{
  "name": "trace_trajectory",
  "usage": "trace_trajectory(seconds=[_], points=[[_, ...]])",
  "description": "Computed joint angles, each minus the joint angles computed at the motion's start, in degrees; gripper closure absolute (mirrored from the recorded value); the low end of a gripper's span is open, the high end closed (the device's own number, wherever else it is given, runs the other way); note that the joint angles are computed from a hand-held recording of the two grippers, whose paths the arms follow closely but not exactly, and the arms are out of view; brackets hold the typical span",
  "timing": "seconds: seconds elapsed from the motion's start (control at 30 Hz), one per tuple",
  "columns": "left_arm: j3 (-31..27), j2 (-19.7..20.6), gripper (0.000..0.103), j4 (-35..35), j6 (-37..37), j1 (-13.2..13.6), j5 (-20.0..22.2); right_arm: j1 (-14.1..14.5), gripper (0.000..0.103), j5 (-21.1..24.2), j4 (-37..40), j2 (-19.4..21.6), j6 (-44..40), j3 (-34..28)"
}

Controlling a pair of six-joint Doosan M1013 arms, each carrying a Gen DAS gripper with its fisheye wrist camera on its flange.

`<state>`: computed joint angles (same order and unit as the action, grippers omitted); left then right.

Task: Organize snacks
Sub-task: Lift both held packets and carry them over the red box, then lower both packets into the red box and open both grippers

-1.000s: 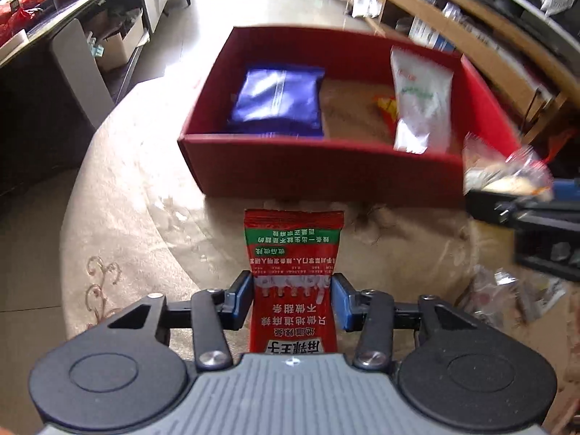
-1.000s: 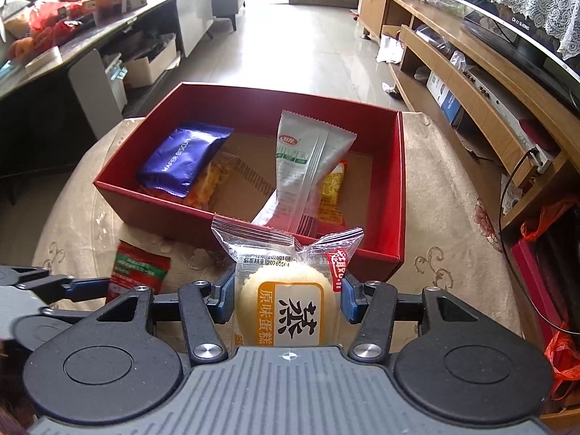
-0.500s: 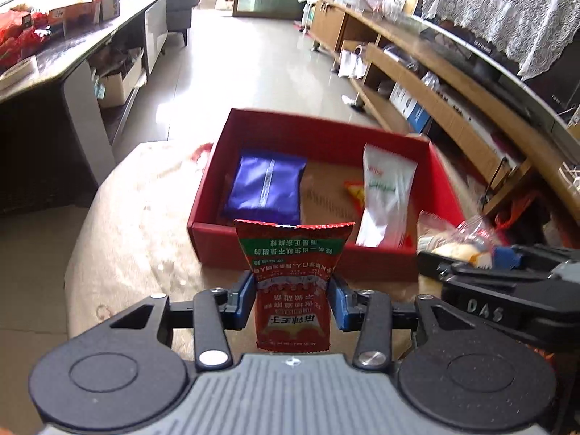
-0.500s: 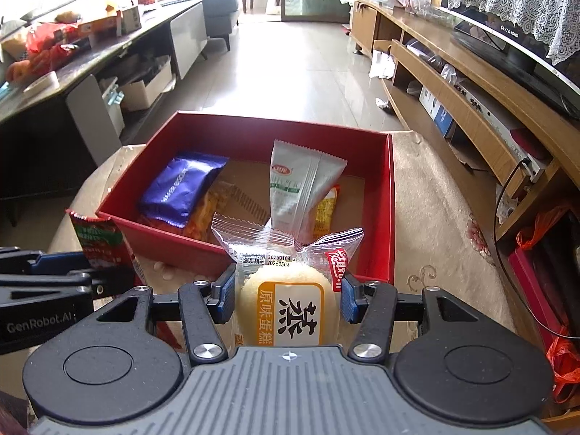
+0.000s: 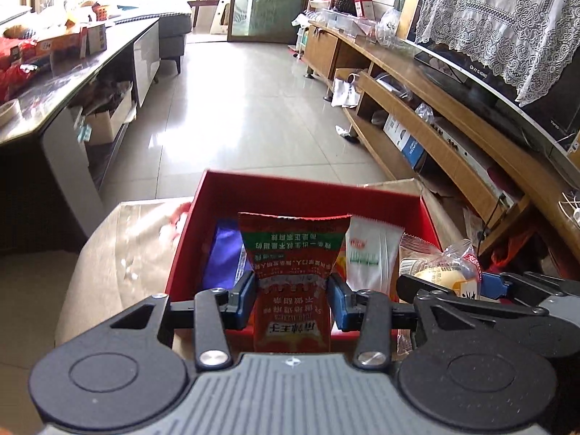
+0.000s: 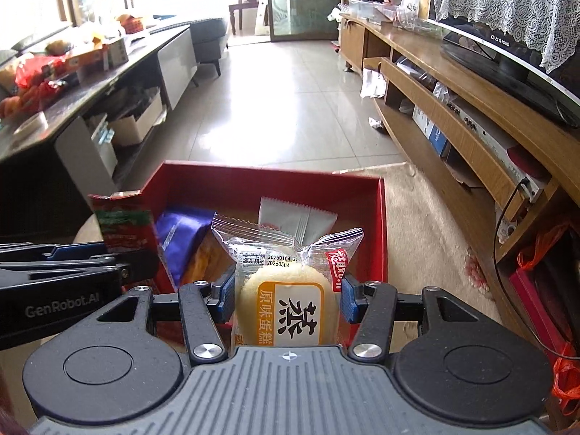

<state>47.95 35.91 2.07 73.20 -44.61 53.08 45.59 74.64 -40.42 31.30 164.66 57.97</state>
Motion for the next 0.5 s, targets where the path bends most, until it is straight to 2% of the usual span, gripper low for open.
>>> trace_trajectory(seconds=[0.17,0.2,0.23,0.5], points=[[-5.5,3.5,0.068,1.1,-0.2,-0.1,2.2,-1.2,0.042,-0.5,-0.3,0.3,-0.1,-0.1],[-6.3,4.1,0.081,1.0,0.0,-0.1,2.6,-1.5,0.042,-0.6,0.0,0.3,-0.3,-0.1],[-7.8,5.0,0.084,1.0,-0.1,-0.1,3.7,-1.8,0.042,-0.7,0.3,0.4,-0.5,-0.1],[-14.0,9.8,0.084,1.0,-0.6,0.3,11.1,-3.5,0.042,-1.2,3.5,1.6,-1.8,0.1]])
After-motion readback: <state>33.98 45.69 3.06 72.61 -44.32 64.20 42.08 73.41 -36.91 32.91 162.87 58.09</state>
